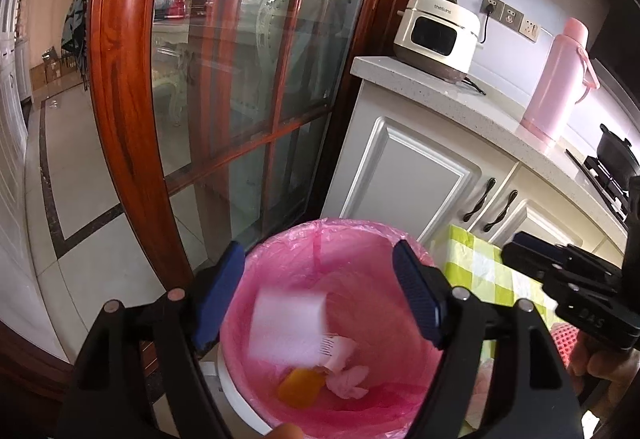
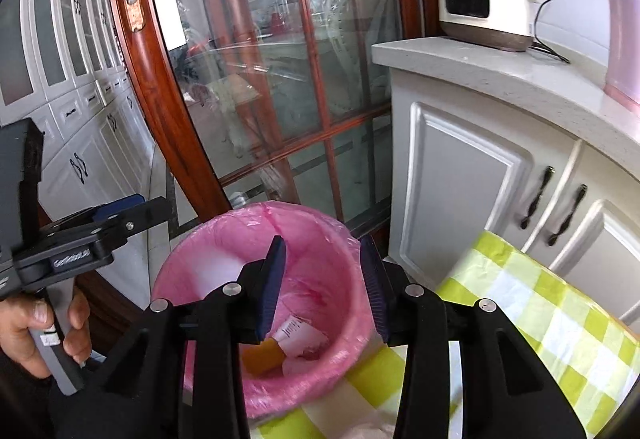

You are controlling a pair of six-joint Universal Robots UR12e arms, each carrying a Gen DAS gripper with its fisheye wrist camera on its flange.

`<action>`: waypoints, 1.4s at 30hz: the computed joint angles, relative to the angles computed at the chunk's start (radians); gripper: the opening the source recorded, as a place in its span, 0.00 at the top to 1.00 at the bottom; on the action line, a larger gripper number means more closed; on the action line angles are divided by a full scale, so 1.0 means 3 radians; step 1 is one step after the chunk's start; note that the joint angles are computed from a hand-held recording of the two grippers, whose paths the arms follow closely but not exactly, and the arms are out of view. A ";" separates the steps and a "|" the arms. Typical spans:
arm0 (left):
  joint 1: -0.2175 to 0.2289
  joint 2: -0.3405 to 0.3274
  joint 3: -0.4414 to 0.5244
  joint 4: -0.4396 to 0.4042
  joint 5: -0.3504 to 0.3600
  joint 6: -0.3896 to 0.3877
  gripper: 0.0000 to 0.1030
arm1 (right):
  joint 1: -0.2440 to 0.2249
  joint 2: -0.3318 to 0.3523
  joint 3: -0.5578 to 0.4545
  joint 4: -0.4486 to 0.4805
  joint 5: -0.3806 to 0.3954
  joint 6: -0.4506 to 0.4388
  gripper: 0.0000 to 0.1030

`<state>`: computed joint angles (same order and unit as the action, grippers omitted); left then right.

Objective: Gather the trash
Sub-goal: 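Carry the foam block and paper cup to the pink bin and release both, then move both open tools back over the table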

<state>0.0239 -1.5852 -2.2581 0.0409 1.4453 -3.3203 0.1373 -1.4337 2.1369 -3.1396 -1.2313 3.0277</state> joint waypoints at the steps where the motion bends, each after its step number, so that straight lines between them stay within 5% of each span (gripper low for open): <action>1: -0.0010 0.0005 -0.0003 0.0006 -0.0001 -0.0003 0.28 | -0.0025 -0.0027 0.0027 -0.0006 0.0023 0.0003 0.62; 10: -0.0231 0.0198 -0.0166 0.0159 0.0229 0.0079 0.28 | -0.0303 -0.0392 0.0461 -0.0255 0.0126 -0.0037 0.54; 15: -0.0471 0.0305 -0.0253 0.0290 0.0379 0.0136 0.28 | -0.0503 -0.0642 0.0734 -0.0416 0.0129 -0.0058 0.48; 30: -0.1223 0.0310 -0.0308 0.0371 0.0545 0.0066 0.28 | -0.1475 -0.1439 0.1540 -0.0472 0.0277 -0.0228 0.39; 42: -0.1570 0.0034 -0.0215 0.0189 0.0469 -0.0020 0.28 | -0.2190 -0.1688 0.1887 -0.0186 0.0509 -0.0497 0.38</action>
